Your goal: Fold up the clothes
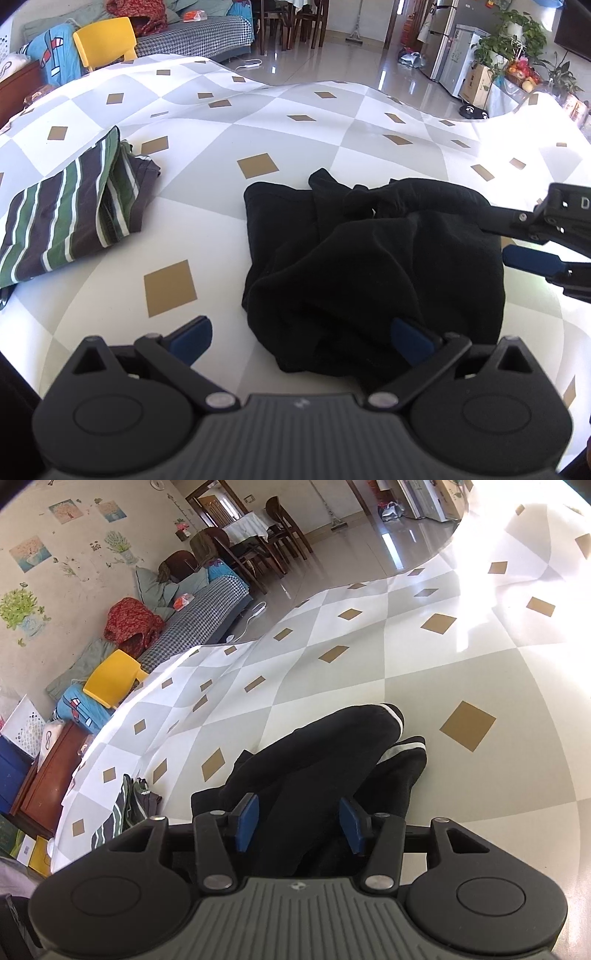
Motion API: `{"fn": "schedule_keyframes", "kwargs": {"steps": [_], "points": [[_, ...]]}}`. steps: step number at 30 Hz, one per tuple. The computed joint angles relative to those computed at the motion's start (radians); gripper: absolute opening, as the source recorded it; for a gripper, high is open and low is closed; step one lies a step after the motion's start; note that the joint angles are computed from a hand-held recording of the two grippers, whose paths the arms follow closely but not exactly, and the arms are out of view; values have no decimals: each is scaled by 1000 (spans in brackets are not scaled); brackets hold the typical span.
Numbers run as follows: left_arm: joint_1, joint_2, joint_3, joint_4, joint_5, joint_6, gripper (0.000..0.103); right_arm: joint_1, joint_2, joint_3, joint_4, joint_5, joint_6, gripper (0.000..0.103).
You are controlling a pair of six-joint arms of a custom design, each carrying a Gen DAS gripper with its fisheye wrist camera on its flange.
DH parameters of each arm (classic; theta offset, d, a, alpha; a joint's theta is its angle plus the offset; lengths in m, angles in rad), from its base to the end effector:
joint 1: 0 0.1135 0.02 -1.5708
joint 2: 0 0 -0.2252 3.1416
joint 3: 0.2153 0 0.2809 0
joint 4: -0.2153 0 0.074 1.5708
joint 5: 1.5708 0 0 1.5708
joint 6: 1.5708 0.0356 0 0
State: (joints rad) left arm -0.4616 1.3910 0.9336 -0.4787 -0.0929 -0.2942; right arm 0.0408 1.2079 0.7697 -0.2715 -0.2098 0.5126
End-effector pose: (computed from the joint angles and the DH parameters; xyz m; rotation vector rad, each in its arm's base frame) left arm 0.2856 -0.1384 0.1796 0.1718 2.5061 -0.1959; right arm 0.2960 0.0195 0.1910 0.4322 2.2771 0.5249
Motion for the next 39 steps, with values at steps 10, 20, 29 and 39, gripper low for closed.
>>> {"fn": "schedule_keyframes", "kwargs": {"steps": [10,20,29,39], "points": [[-26,105,38,26,-19,16,103,22,192,54,126,62,35,49],[-19,184,80,35,-8,-14,103,46,175,19,189,68,-3,11],[-23,260,152,43,-29,-26,103,34,-3,-77,237,-109,-56,8],[-1,203,116,23,-10,-36,103,37,-58,-103,175,-63,-53,34]]}}
